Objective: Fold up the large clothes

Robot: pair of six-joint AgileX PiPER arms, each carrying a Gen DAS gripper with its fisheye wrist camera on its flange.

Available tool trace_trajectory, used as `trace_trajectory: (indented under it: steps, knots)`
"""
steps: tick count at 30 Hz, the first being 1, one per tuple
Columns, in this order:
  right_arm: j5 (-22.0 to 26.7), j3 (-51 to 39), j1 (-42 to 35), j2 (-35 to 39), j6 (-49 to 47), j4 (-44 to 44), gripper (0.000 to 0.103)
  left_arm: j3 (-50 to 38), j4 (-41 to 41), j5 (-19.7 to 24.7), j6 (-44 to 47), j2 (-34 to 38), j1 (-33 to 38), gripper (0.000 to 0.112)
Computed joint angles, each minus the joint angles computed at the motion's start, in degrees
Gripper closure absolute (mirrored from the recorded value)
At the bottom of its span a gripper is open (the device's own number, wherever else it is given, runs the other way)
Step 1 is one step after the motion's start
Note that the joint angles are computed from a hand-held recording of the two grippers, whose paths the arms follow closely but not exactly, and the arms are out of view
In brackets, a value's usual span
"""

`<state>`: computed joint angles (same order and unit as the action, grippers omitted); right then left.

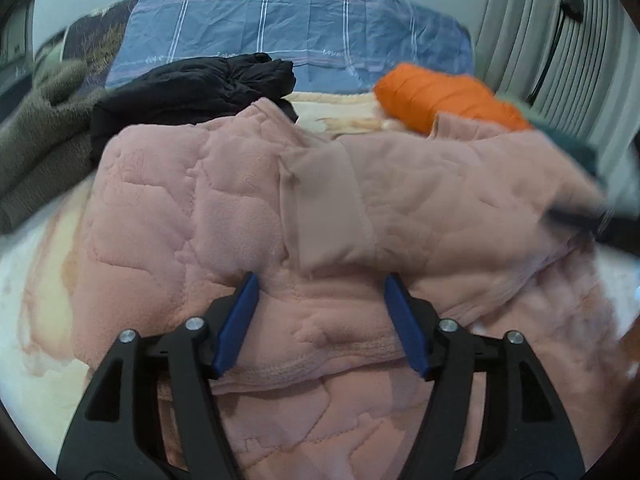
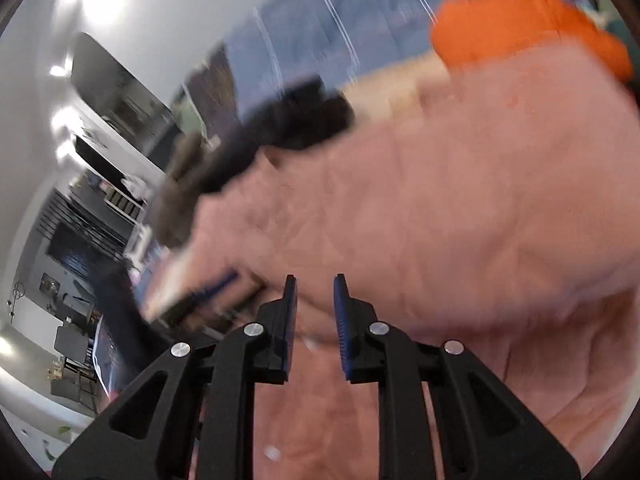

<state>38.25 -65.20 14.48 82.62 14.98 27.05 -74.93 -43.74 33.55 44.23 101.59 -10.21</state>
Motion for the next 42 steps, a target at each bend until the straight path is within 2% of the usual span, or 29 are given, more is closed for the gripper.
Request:
trace_trajectory:
  steps: [3,4,6,8,10,11,12,13,14,15,17,19,22,26,28,30,32,35,39,40,42]
  knots:
    - [-0.3,2.1,-0.9,-0.6,-1.2,0.1,0.082,-1.0,-12.5,10.0,9.3,0.5,5.0,0.025]
    - [-0.2,3.2,-2.7,-1.0,-3.2,1.2,0.080,-2.0,-15.7,14.3,10.3,1.1,6.6,0.021]
    - [-0.1,4.8,-4.7,-1.8,-5.9,3.0,0.080,-5.1,-16.9,18.7,7.8,2.7,7.1,0.016]
    - [-0.9,4.5,-5.9,-0.6,-7.9,4.8,0.079,-8.7,-14.2,19.5,2.0,4.8,5.9,0.016]
    - [-2.7,5.5,-4.7,-1.7,-4.8,2.0,0.079,-13.7,-9.8,19.3,-5.5,7.9,3.9,0.020]
    - [-4.6,6.5,-4.1,-2.1,-3.4,0.3,0.079,-15.1,-8.8,18.6,-7.6,8.8,3.2,0.024]
    - [-5.8,8.3,-4.6,-3.5,-4.2,0.9,0.079,-16.3,-8.4,18.5,-9.0,9.7,2.7,0.045]
    - [-7.4,10.8,-5.8,-5.5,-7.1,3.6,0.079,-18.8,-8.2,19.8,-10.9,11.4,2.3,0.083]
    - [-8.6,12.0,-6.3,-6.4,-8.8,5.4,0.079,-21.1,-8.1,21.7,-12.8,12.8,2.1,0.096]
    - [-9.7,13.0,-6.7,-7.1,-10.7,7.2,0.079,-21.9,-7.6,21.8,-14.2,13.1,1.9,0.100]
    - [-11.3,14.4,-7.3,-7.7,-11.9,8.0,0.079,-21.0,-8.9,19.9,-11.3,10.5,1.6,0.101]
    - [-10.3,14.5,-8.5,-6.7,-7.3,5.0,0.079,-18.9,-11.9,18.7,-7.0,6.1,2.5,0.101]
    - [-10.6,15.4,-9.4,-6.0,-10.0,9.1,0.079,-15.8,-12.7,16.6,-3.0,-0.3,5.5,0.101]
    - [-11.9,14.3,-5.7,-5.4,-2.1,-0.1,0.074,-12.5,-10.5,15.4,-1.0,-3.4,10.7,0.099]
    - [-11.4,13.4,-3.9,-5.4,3.4,-6.1,0.073,-11.2,-6.1,13.3,-3.6,-2.0,11.4,0.090]
    - [-9.0,11.9,-1.9,-5.8,10.1,-13.1,0.073,-10.9,-1.3,12.7,-7.8,-0.2,11.9,0.078]
    - [-5.6,10.3,0.0,-6.5,14.7,-19.0,0.073,-9.3,0.7,11.4,-9.4,0.2,12.8,0.077]
    - [-0.8,6.3,5.2,-8.2,18.0,-26.1,0.073,-6.1,-2.3,9.1,-6.0,-3.4,13.3,0.077]
    - [3.7,-1.2,13.2,-7.8,23.4,-38.8,0.073,-2.8,0.2,1.0,-3.1,-9.8,9.2,0.076]
    - [4.2,-1.7,13.9,-8.0,24.3,-40.5,0.073,-2.6,-0.8,0.1,-2.1,-10.8,8.1,0.075]
    - [5.7,-4.6,13.4,-5.7,26.6,-43.9,0.073,-4.0,-2.5,1.2,-1.4,-10.2,7.4,0.071]
